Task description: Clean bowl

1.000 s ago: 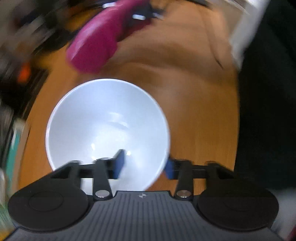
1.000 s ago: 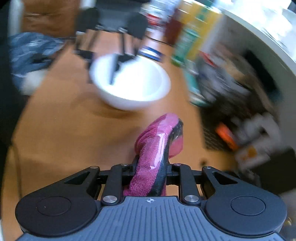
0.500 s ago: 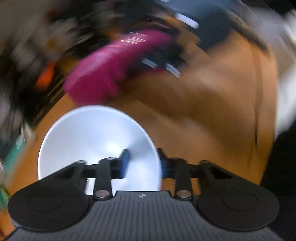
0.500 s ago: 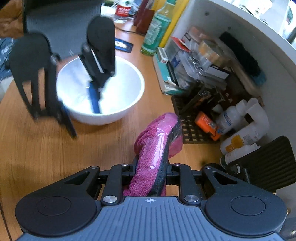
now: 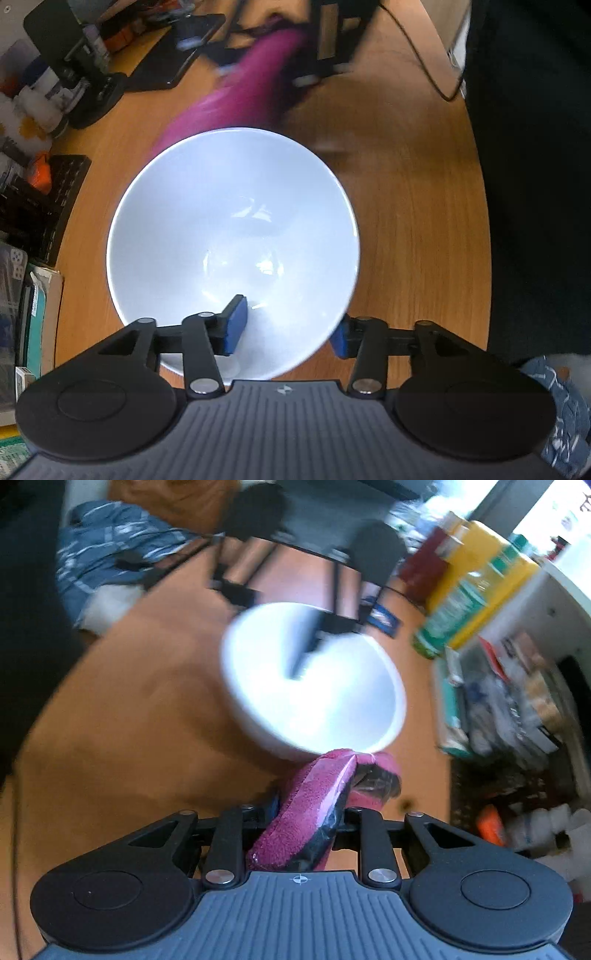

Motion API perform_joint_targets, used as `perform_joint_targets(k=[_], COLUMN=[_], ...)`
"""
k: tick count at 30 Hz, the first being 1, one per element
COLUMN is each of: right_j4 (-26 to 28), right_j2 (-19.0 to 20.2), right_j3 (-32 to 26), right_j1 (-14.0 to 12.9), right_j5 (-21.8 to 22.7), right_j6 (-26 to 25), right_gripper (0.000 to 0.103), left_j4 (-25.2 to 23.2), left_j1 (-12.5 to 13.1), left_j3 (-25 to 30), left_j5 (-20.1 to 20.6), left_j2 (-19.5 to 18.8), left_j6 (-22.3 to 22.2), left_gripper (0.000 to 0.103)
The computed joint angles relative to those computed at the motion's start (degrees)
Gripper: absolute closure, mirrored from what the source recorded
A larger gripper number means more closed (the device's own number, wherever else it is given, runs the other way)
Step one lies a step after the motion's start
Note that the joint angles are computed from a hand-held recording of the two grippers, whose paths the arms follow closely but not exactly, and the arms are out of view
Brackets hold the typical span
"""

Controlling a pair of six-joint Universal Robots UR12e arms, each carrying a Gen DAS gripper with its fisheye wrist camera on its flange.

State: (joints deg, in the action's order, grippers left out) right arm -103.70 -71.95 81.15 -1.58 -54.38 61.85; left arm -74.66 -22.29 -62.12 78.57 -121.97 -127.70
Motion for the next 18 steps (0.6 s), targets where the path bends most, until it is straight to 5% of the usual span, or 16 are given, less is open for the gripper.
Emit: perform_joint_targets(k=[6,8,12,16,18], right_j4=[9.9,12.1,2.0,-10.9,-14.8], right_j2=[-1.1,-1.4,-2.2,-1.4,-0.9], right_j3=[-0.2,-0.1,2.4,3.6,3.7], right_j1=[-0.8,-1.2,-2.3,-3.5,-3.5], right_j5=[1.2,3.9,6.8,5.1,3.1], right_j6=[-1.0,1.8,16.6,32.4,35.8], right_gripper=[0.078,0.079,0.079,0.079,0.079], left_j4=[4.1,6.0,8.9,9.1,7.4], left_j1=[0.0,-0.4,-0.9,-1.3,-1.7], left_j3=[1.9,2.0,1.2,5.0,7.2], left_j5=[0.3,1.9,0.3,0.8,2.8], left_j2=[-2.2,-2.4,-1.0,-3.6,-5.2], left_j6=[-8.9,-13.7,-20.8,-42.7,-48.4], left_gripper=[0.043,0.053,0.053,0.039,0.039])
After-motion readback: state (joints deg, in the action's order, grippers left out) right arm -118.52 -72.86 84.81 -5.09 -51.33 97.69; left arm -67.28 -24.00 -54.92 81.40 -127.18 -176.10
